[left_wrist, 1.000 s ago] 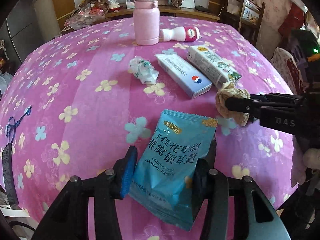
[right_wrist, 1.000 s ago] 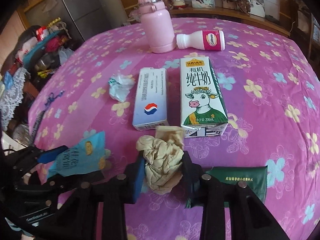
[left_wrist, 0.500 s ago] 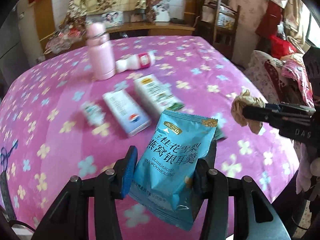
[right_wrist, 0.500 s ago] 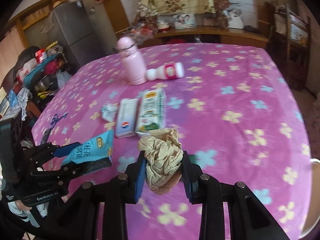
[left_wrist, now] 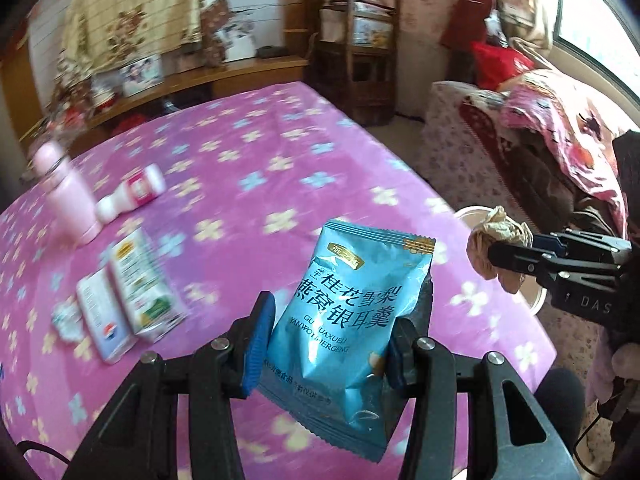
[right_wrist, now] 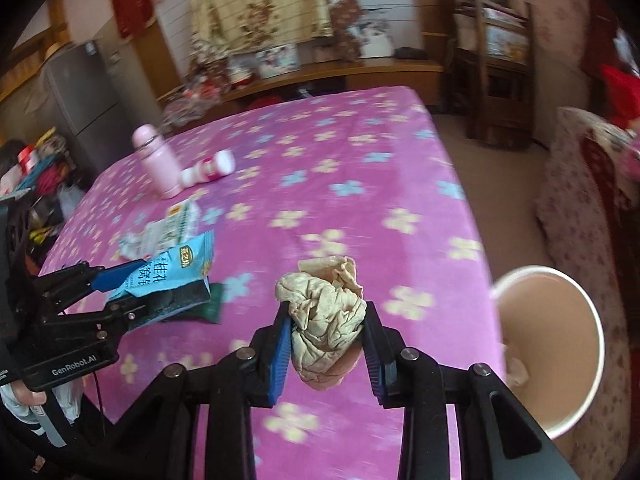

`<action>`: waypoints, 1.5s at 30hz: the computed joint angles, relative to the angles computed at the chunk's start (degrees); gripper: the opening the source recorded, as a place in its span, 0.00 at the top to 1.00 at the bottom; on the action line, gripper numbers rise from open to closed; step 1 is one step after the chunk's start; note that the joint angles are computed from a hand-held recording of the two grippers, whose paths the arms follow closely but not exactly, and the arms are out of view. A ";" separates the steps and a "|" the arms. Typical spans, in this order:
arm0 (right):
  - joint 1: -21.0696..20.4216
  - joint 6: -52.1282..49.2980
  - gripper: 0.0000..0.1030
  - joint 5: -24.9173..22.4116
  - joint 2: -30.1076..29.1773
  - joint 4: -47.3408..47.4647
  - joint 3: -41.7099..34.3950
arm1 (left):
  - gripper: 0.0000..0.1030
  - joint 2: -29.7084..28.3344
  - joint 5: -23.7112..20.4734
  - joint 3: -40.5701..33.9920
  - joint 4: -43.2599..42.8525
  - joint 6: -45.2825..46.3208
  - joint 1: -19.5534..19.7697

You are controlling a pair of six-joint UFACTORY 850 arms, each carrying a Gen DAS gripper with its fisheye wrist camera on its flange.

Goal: Collect trash
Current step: 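Carry the blue bag and crumpled paper over the bucket and open both grippers, then move both tools back over the remaining trash on the table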

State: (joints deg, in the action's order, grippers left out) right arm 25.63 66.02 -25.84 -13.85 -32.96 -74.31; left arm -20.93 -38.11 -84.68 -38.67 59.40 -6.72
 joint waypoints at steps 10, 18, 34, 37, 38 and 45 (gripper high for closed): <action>-5.41 9.59 0.66 -2.53 8.80 -5.46 12.60 | 0.51 -2.28 1.05 -1.68 1.69 -3.77 -9.26; -10.73 14.55 0.66 -2.07 12.80 -6.24 20.77 | 0.51 -5.93 0.30 -4.64 3.09 -7.27 -15.56; -17.86 18.84 0.36 1.39 14.69 -4.55 27.51 | 0.32 -11.79 -5.32 -9.96 -0.69 -8.53 -19.67; -18.26 19.84 0.36 2.09 14.99 -4.89 27.96 | 0.30 -11.75 -5.30 -9.80 -0.13 -8.97 -19.49; -18.36 20.51 0.36 2.46 15.21 -5.27 28.21 | 0.30 -11.76 -5.33 -9.78 0.04 -9.26 -19.38; -18.01 20.60 0.35 3.41 14.99 -4.73 28.21 | 0.30 -11.07 -4.17 -8.74 1.40 -10.21 -18.68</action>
State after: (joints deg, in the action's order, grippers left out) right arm 7.63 86.62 -22.43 1.15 -37.69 -46.10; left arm -32.00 -42.28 -93.43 -37.27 49.19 -25.40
